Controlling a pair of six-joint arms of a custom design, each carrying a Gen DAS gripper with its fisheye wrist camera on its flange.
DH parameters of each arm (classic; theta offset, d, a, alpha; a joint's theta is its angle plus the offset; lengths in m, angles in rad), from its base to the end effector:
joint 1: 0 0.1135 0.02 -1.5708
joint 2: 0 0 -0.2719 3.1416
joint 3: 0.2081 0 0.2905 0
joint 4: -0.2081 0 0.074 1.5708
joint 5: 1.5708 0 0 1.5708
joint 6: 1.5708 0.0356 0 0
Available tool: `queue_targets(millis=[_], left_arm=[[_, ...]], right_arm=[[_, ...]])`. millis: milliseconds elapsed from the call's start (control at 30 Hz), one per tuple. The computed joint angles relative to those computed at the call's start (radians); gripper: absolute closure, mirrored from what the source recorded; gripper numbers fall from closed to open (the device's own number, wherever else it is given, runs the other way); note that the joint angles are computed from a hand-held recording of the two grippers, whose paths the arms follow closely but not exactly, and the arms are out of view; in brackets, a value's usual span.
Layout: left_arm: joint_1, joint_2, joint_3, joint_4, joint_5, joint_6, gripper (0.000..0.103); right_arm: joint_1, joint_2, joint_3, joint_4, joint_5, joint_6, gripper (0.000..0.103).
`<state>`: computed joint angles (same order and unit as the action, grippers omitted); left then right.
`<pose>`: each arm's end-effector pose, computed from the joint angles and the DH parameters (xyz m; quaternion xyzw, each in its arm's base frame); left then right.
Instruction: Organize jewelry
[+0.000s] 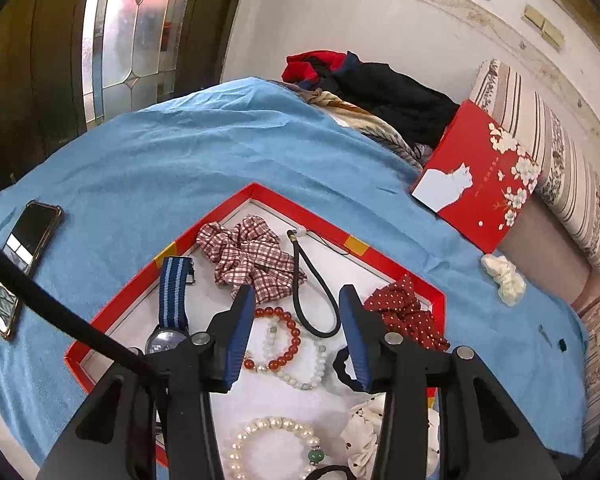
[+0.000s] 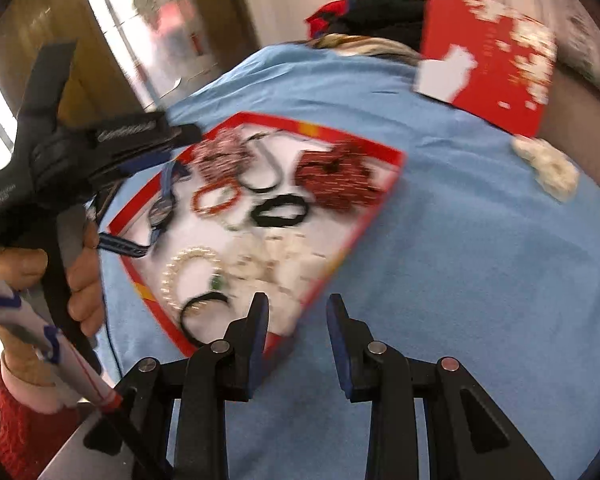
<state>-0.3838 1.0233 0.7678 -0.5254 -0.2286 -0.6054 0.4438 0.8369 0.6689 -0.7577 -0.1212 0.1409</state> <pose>0.2310 -0.0846 0.2554 -0.1450 0.9065 -0.0888 0.3864 0.1733 0.0871 0.2397 -0.1618 0.9330 0.1462 0.2864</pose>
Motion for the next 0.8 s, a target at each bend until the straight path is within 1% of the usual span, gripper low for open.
queue_targets(millis=[67,133,233,300,367,500,567,600,633,667,733,800], left_arm=[[-0.016,0.003,0.003,-0.005,-0.019,-0.007,0.060],[-0.029,0.003,0.005,-0.006,-0.033,-0.017,0.058],[-0.046,0.003,0.007,-0.008,-0.047,-0.030,0.057],[-0.060,0.008,0.012,-0.013,-0.067,-0.031,0.055],[-0.068,0.014,0.014,-0.012,-0.077,-0.033,0.054],[-0.064,0.020,0.014,-0.008,-0.066,-0.036,0.054],[-0.066,0.024,0.016,-0.006,-0.064,-0.034,0.054],[-0.067,0.025,0.017,-0.006,-0.064,-0.031,0.054],[-0.070,0.026,0.018,-0.006,-0.068,-0.029,0.054],[-0.076,0.028,0.018,-0.005,-0.073,-0.033,0.054],[-0.081,0.025,0.017,0.001,-0.072,-0.033,0.052],[-0.090,0.026,0.017,0.000,-0.081,-0.036,0.051]], right_arm=[[-0.072,-0.023,-0.015,-0.014,-0.005,-0.024,0.070],[-0.131,0.001,-0.013,-0.014,-0.028,-0.035,0.070],[-0.181,0.058,-0.005,0.024,-0.084,-0.015,0.070],[-0.168,0.096,0.006,0.060,-0.086,0.008,0.070],[-0.135,0.164,0.029,0.106,-0.066,0.034,0.070],[-0.093,0.301,0.072,0.167,-0.049,0.064,0.070],[-0.085,0.343,0.085,0.176,-0.031,0.061,0.079],[-0.089,0.359,0.091,0.183,-0.043,0.058,0.086],[-0.088,0.368,0.098,0.186,-0.047,0.061,0.090],[-0.079,0.372,0.103,0.187,-0.031,0.060,0.092],[-0.045,0.375,0.113,0.186,0.038,0.052,0.093],[-0.041,0.385,0.117,0.190,0.053,0.046,0.093]])
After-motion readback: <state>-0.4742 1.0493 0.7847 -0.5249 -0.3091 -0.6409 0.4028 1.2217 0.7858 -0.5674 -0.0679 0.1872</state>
